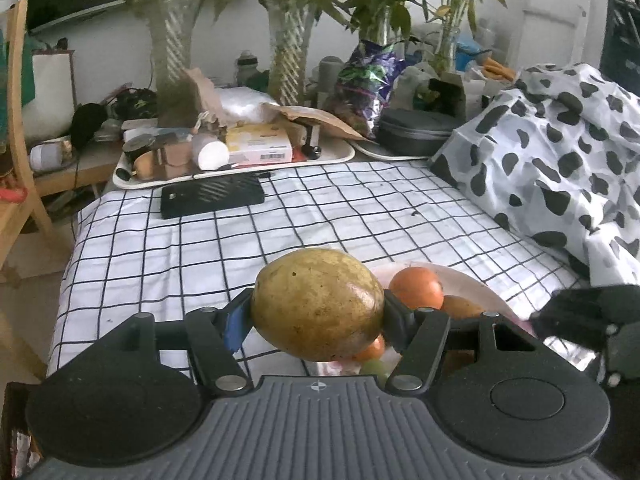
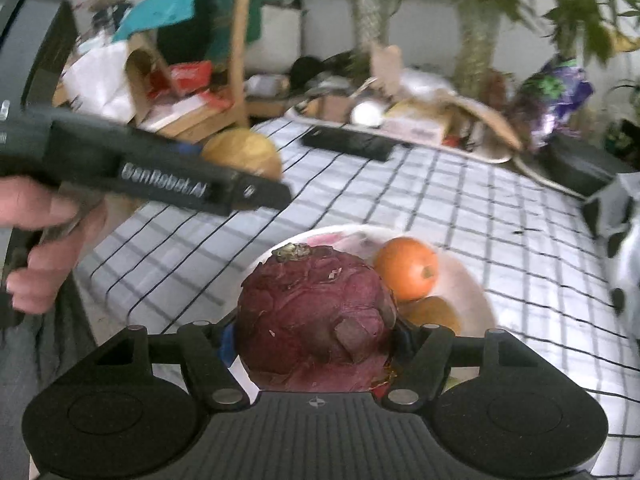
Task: Organize fruits
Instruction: 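Carry both held fruits over the plate and lower them onto it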
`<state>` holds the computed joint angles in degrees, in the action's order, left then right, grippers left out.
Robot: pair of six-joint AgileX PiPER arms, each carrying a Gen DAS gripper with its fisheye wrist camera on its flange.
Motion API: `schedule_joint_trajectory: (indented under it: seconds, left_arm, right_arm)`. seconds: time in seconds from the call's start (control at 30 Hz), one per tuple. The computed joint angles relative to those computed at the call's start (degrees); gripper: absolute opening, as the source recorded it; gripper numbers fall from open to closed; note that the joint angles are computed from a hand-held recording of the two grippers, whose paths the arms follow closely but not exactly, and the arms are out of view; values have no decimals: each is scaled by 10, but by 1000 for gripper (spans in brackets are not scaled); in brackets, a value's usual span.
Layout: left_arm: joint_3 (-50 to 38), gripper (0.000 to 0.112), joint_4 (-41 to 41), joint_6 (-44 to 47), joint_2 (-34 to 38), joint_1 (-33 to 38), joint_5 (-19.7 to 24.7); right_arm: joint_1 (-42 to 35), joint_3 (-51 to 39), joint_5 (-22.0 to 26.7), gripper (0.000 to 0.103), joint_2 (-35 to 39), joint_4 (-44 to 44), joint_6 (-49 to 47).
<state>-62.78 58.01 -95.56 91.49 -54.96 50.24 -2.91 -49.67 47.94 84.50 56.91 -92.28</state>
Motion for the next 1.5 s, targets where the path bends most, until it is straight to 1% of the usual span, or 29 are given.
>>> schedule_joint_trajectory:
  seconds: [0.13,0.23,0.33,0.43,0.47,0.5,0.53,0.57,0.6,0.7,0.8,0.87,1.0,1.1,1.3,1.37,1.43,1.5]
  left_arm:
    - [11,63,0,-6,-9,2,0]
    - [16,63,1,-10,-13,3,-2]
    - [16,63,1,-9,-13,5,-5]
    - [13,63,1,-6,-11,4,-7]
    - [11,63,0,-5,-10,4,-7]
    - [10,63,0,-5,-10,3,-7]
    - [10,63,-1,-6,-11,1,-6]
    - [11,63,-1,-6,-12,0,-6]
    - [12,63,-3,-7,-13,-3,-4]
    - [14,63,-10,-9,-16,-10,-3]
    - [15,63,-17,-8,-19,-12,-9]
    - [10,63,-23,-1,-16,-11,-18]
    - [-6,63,-41,19,-2,0,-42]
    - [-25,63,-62,36,14,13,-67]
    - [-63,63,-128,73,49,48,-124]
    - [-71,63,-172,92,61,65,-148]
    - [-81,63,-215,114,73,79,-161]
    - [-92,64,-264,143,86,92,-165]
  right_arm:
    - [30,-1,-17,72,8,-39,39]
    - [48,-3,-42,73,15,-63,70]
    - [59,-11,-63,76,24,-99,119]
    - [58,-15,-53,79,28,-114,126]
    - [54,-14,-47,88,28,-113,119]
    - [45,-9,-41,94,22,-93,95]
    - [32,-3,-34,103,14,-68,66]
    - [18,4,-28,103,4,-37,35]
    - [7,4,-20,103,0,-25,25]
    - [-13,-10,-5,103,3,-25,49]
    - [-34,-7,0,103,-13,-12,34]
    - [-46,-1,-3,103,-26,-10,26]
    - [-61,13,-26,103,-43,-10,8]
    - [-73,9,-29,103,-38,-13,6]
    - [-103,-1,-28,103,-22,-14,0]
    - [-111,-1,-29,103,-19,-14,-3]
    - [-117,-2,-30,103,-17,-14,-3]
    - [-122,-6,-29,103,-12,-14,-2]
